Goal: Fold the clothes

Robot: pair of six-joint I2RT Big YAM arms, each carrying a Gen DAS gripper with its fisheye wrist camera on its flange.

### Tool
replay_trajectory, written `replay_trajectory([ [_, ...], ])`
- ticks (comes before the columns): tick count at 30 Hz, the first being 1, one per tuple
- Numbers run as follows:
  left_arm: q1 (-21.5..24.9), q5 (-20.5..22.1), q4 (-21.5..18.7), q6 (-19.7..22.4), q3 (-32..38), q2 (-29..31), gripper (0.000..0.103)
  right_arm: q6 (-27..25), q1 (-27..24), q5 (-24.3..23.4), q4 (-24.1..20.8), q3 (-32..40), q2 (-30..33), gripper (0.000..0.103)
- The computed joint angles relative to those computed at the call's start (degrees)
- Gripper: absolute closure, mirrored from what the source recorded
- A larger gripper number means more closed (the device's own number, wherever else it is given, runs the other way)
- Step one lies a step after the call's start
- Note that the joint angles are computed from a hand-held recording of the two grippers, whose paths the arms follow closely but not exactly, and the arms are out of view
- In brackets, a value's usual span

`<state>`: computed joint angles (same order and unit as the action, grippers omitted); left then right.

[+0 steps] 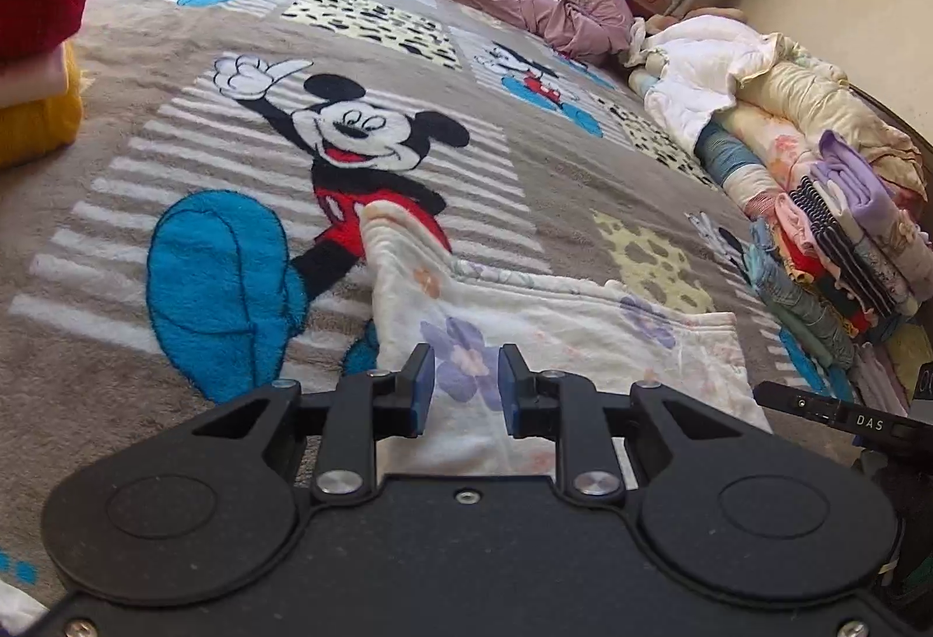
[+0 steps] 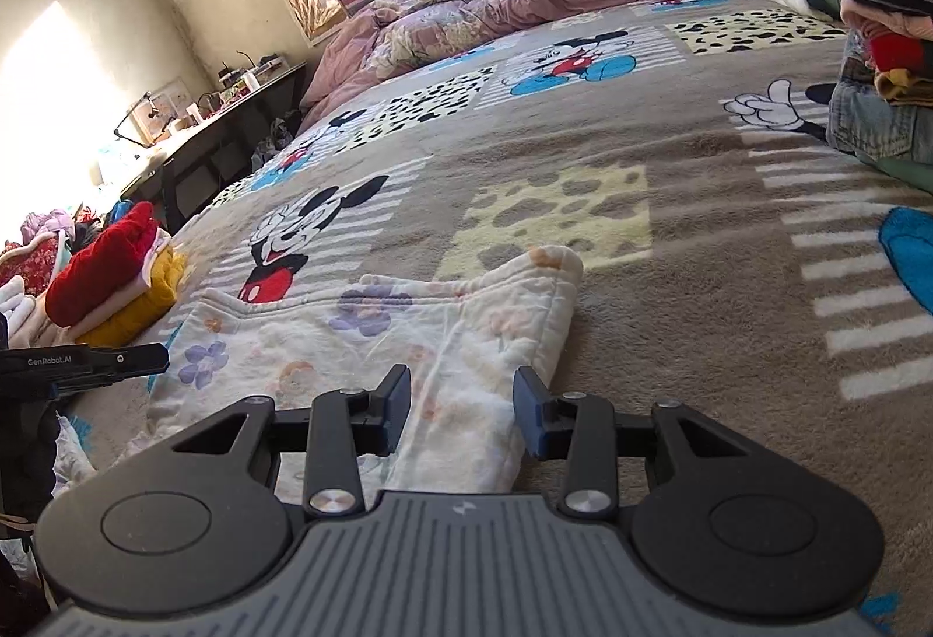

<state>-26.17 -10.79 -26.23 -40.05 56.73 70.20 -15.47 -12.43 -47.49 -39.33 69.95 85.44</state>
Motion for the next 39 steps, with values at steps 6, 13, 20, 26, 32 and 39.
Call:
replay_trajectory([
  [6,3.89,5.93,0.96,-5.19,-1.35,1.51,0.089,-1.41,0.27,1.15,-3.35,3.00,4.15,0.065],
  [13,3.85,4.85,0.49,-7.07,-1.26,2.14,0.098,-2.67,0.71,1.60,-4.34,4.26,5.56,0.065],
  [20,3.26,3.23,1.30,-5.41,-1.68,-1.76,0.099,-2.31,0.07,1.14,-4.73,4.59,3.56,0.064],
  [26,3.33,-1.62,1.84,-0.20,2.04,0.13,0.099,0.25,0.87,0.31,-0.73,6.50,3.95,0.064],
  [32,4.62,-0.87,1.49,3.50,4.49,4.24,0.099,-0.71,2.09,1.82,0.07,8.13,6.47,0.065],
  [39,7.07,3.33,0.16,1.16,5.09,7.73,0.099,-1.95,3.26,2.63,-1.74,11.70,10.42,0.066],
])
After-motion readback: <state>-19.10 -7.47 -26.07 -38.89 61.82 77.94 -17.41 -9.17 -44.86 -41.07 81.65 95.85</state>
